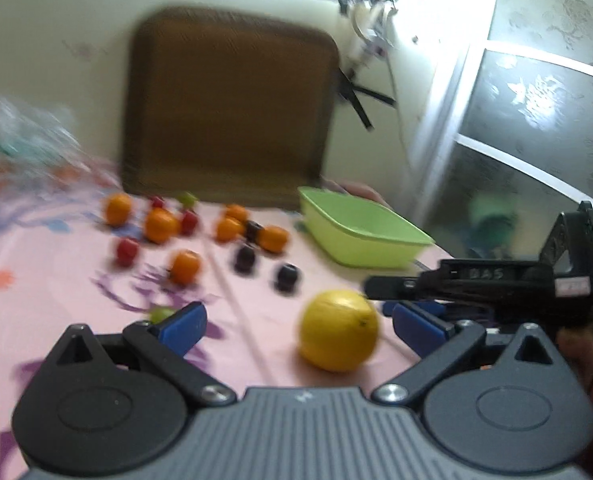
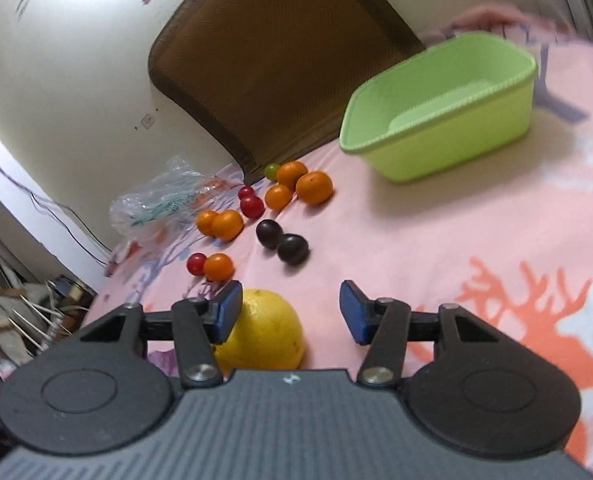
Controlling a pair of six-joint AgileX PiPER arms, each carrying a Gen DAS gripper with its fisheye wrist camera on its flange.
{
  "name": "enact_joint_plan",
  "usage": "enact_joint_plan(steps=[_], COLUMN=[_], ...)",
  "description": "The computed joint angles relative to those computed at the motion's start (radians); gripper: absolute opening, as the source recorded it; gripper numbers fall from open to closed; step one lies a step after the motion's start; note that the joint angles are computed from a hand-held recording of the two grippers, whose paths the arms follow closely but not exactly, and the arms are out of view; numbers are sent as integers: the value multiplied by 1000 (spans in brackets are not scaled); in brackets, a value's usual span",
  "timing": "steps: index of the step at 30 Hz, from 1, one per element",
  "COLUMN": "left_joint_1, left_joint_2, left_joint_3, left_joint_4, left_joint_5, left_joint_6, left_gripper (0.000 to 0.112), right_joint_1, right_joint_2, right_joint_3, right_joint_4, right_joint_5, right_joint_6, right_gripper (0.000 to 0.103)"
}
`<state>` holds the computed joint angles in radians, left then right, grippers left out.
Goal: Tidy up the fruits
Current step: 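Close the right gripper around the yellow grapefruit and lift it, then carry the grapefruit into the green basket and open the right gripper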
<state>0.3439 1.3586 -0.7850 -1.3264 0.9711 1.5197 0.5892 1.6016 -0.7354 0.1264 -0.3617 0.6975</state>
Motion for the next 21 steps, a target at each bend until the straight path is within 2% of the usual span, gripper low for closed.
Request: enact_joint_plan(steps=[3,5,6,7,8,10,13,14,17,18,19,20,21], left_joint_1=[-34,-32,-29,-27,-30,-44,-89,-105,-155,-169,-182,-196,-206], left_joint_2=[64,101,116,130,143,171,205,212,234,240,250,256,255], left_joint_3=[-73,-117,-131,-148,-165,-203,-255,-268,-298,-302,-306,-309,-303], left_joint_4=[73,96,101,108,117,135,153,161,206,222,242,261,264], left_joint_5=[51,84,94,99,98,88,52,39,9,4,3,-3,-20], left_joint_6=[-137,-194,-206,-218,-234,-269,-316,-329,-370,-380,-393,-410,-414], left_gripper=[103,102,102,102,102,102,98,98,87,79,65,65,65], right_joint_1=[27,49,64,68,86,126,186,200,180,160,148,132,128], right_joint_2=[8,-6,-22,-54,-58,-40,36,58,105,127,147,165,188], right_joint_3=[-6,23,55,104,112,109,46,15,-47,-77,-101,-123,-138], right_joint_4=[76,112,164,196,231,294,469,525,493,448,425,400,415], right_joint_5=[-24,-81,-111,-134,-143,-160,-193,-194,-168,-137,-115,-89,-103], right_joint_6=[-146,-264,-364,-464,-564,-764,-1064,-1149,-1185,-1160,-1148,-1134,-1157], right_gripper=[57,58,59,66,70,70,71,76,82,82,80,80,73])
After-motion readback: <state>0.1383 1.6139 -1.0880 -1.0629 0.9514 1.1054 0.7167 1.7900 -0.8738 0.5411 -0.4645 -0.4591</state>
